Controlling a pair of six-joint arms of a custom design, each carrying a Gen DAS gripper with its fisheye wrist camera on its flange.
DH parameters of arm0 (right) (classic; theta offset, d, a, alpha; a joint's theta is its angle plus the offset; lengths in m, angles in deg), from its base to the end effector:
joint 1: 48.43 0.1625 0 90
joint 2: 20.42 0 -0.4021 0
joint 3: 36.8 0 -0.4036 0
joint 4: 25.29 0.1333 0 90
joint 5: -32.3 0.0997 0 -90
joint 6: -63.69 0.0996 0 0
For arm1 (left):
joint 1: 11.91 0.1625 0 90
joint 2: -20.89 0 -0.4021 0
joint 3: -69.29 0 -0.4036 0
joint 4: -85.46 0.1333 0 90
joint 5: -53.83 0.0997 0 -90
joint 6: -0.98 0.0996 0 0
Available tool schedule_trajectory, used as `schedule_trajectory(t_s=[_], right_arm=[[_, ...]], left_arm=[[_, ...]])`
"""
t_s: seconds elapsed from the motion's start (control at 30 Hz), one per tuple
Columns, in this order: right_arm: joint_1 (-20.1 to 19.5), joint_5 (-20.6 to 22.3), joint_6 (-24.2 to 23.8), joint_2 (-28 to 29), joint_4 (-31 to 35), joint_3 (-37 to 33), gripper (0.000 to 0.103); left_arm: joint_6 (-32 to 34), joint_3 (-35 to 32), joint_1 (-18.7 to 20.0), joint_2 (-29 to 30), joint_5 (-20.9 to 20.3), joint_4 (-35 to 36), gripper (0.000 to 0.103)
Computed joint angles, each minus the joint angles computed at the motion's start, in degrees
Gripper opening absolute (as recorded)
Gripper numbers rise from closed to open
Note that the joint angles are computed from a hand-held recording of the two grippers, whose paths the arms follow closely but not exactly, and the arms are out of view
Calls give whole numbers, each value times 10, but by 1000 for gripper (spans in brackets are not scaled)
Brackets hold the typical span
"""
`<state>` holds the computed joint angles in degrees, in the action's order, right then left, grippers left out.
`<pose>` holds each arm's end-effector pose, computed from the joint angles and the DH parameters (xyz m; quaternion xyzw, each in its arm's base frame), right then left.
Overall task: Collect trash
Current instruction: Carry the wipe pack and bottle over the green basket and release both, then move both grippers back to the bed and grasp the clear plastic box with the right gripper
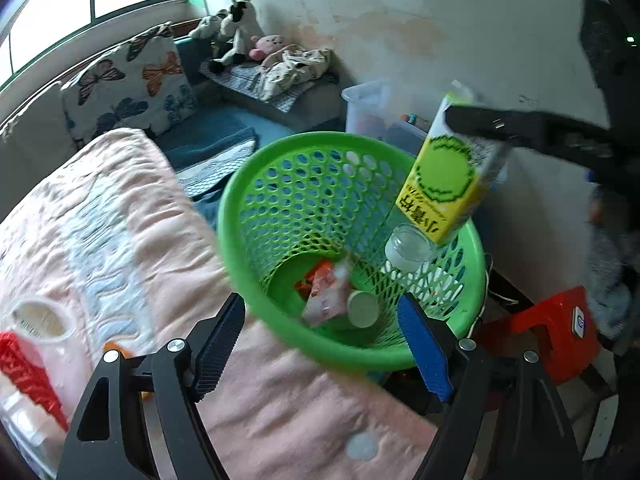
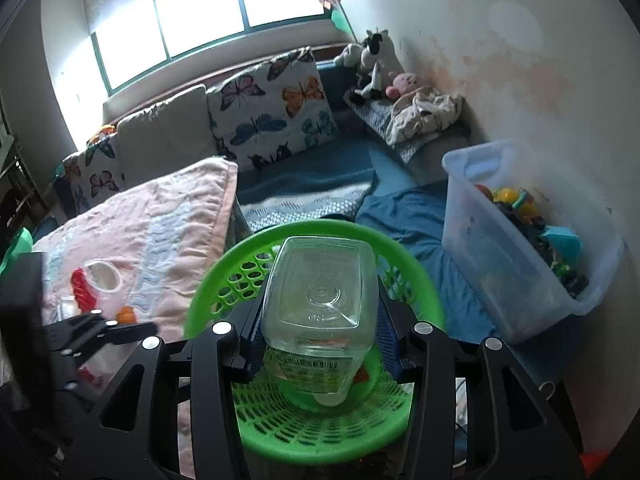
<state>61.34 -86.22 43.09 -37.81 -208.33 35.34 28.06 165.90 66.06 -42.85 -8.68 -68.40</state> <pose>0.3341 -0.6760 -0.0538 0.2401 -0.8872 0.3162 0.2350 0.0403 -0.6710 0.2796 0.2535 0.9033 -0.2273 0.2610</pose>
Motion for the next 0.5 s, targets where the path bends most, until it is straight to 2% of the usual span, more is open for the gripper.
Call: schedule_trajectory(t_s=[0.23,0.5], right_arm=[[-19,-4,25,65,64,-88,47],[-23,-34,30,149,130,-206,47]], left_arm=[[-19,40,10,-49,-12,-21,79],[-37,88,20,-98,-20,-43,80]])
